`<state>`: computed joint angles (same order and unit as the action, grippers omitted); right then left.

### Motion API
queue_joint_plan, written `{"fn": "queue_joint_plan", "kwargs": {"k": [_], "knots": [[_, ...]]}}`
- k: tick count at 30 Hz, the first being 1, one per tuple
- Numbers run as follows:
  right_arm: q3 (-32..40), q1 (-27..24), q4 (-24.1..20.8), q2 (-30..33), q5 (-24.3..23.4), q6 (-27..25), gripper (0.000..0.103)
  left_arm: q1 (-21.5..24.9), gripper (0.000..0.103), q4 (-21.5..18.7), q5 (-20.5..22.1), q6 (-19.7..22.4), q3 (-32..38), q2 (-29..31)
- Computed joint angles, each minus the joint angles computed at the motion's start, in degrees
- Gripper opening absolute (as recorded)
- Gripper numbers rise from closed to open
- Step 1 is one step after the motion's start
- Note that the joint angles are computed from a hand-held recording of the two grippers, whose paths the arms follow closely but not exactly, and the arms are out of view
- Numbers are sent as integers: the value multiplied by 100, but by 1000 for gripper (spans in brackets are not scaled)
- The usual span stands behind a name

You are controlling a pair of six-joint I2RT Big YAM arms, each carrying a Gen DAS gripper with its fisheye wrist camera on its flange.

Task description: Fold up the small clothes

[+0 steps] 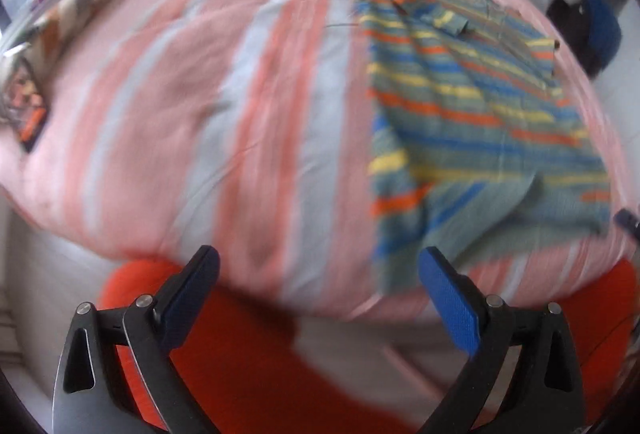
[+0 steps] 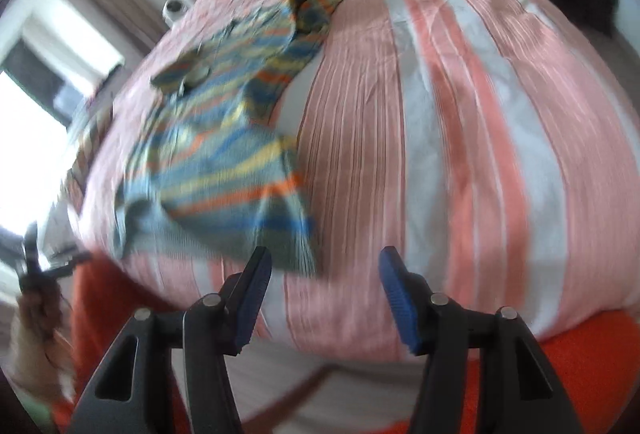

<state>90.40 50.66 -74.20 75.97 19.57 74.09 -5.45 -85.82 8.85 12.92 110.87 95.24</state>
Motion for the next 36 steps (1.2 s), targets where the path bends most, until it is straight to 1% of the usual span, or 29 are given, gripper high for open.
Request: {"fn": "queue_joint_plan", "kwargs": {"k": [1,2,3,4,5,6,7,8,9,11,13,14,16,18,20,21,23,24,25,26,27,28,30,31,32,33,34,35,36], "knots": [[-69,-85,201,2,-45,-41,56,-179,99,50,-136,-70,-79,34],[-48,-161,240,74,-132,-76,56,-369,96,127,-364,-26,-220,34],[-15,-197,245,142,-198,-130,56,-532,78,186,-610,34,-328,51],[11,-221,253,210,-241,-181,56,-604,55,191,-733,93,-412,47],[49,-225,186,283,-280,-211,56,-622,45,237,-664,110,-504,5],[100,-221,128,353,-303,-228,55,-566,1,203,-430,103,-514,-45],[172,-196,35,419,-321,-270,47,-495,2,-9,-315,107,-377,-7],[264,-167,-90,477,-368,-338,18,-397,2,-124,-179,116,-281,8],[317,-144,-185,497,-432,-358,3,-198,2,-280,89,163,-113,18],[383,-58,-200,437,-454,-329,4,101,1,-495,355,365,177,69],[683,113,-457,467,-300,-439,4,295,1,-544,442,546,300,69],[823,184,-553,504,-275,-529,4,314,1,-519,395,622,285,67],[1082,296,-868,676,-266,-619,4,183,0,-195,-237,716,6,66],[1086,294,-1154,889,-356,-609,3,306,0,-310,-198,814,-103,155],[830,233,-1093,900,-557,-424,3,269,0,-277,-200,645,-265,148],[696,212,-978,869,-632,-313,3,297,0,-122,-100,576,-381,42],[733,230,-989,900,-495,-258,3,407,4,105,254,336,-459,-97],[792,242,-1025,932,-424,-283,3,485,18,166,523,243,-437,-125],[839,250,-1049,960,-361,-316,4,555,48,207,856,175,-386,-113],[871,254,-1070,987,-302,-340,4,600,65,264,1063,94,-373,-122],[895,267,-1085,1013,-270,-337,4,564,84,414,1122,-58,-413,-135],[865,270,-1049,1011,-268,-335,4,519,84,558,1148,-142,-466,-152],[812,248,-939,990,-301,-278,5,397,82,451,1053,22,-380,-52],[793,246,-890,982,-299,-257,5,282,77,478,947,97,-420,6],[781,244,-846,968,-313,-241,7,207,72,375,898,119,-271,113],[796,244,-826,971,-335,-234,9,122,53,282,857,168,-313,113],[775,245,-758,941,-358,-210,22,32,22,210,799,260,-334,175],[738,247,-673,898,-369,-187,41,-39,7,243,730,307,-403,134],[666,254,-517,835,-373,-167,50,-73,6,226,669,328,-380,100]]}}
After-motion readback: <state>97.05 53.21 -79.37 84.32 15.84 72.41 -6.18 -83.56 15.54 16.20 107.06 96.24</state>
